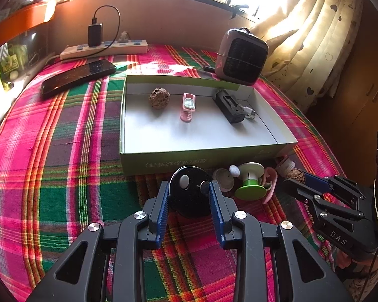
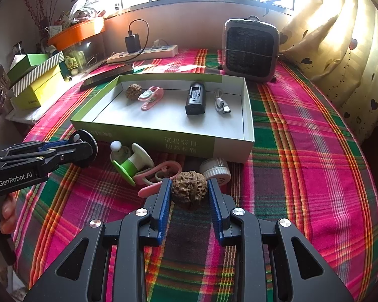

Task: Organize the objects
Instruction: 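Lift the black disc and walnut and carry them over the box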

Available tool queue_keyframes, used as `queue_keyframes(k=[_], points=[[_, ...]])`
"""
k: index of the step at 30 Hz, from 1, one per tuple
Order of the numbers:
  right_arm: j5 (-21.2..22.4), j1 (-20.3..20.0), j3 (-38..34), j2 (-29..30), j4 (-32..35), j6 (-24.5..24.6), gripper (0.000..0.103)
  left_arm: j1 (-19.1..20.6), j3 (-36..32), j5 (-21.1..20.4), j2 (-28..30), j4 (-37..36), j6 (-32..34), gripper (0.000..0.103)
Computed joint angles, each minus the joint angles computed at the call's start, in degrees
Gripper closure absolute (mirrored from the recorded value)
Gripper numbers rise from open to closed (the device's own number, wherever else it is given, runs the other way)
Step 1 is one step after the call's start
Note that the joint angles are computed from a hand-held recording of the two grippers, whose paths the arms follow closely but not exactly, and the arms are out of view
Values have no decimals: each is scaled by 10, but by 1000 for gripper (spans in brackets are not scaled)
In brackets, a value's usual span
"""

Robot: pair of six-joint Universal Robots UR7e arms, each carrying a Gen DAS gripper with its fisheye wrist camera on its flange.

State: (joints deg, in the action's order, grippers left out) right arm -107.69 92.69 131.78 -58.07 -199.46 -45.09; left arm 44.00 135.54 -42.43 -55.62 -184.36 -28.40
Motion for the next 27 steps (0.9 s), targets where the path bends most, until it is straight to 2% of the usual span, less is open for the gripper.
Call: queue_keyframes(k=[16,27], points=[[24,17,-36,-11,34,-3,73,-16,-3,20,-14,4,0,74],[23,32,-89,14,71,-7,73,0,-30,22,-11,7,23,74]])
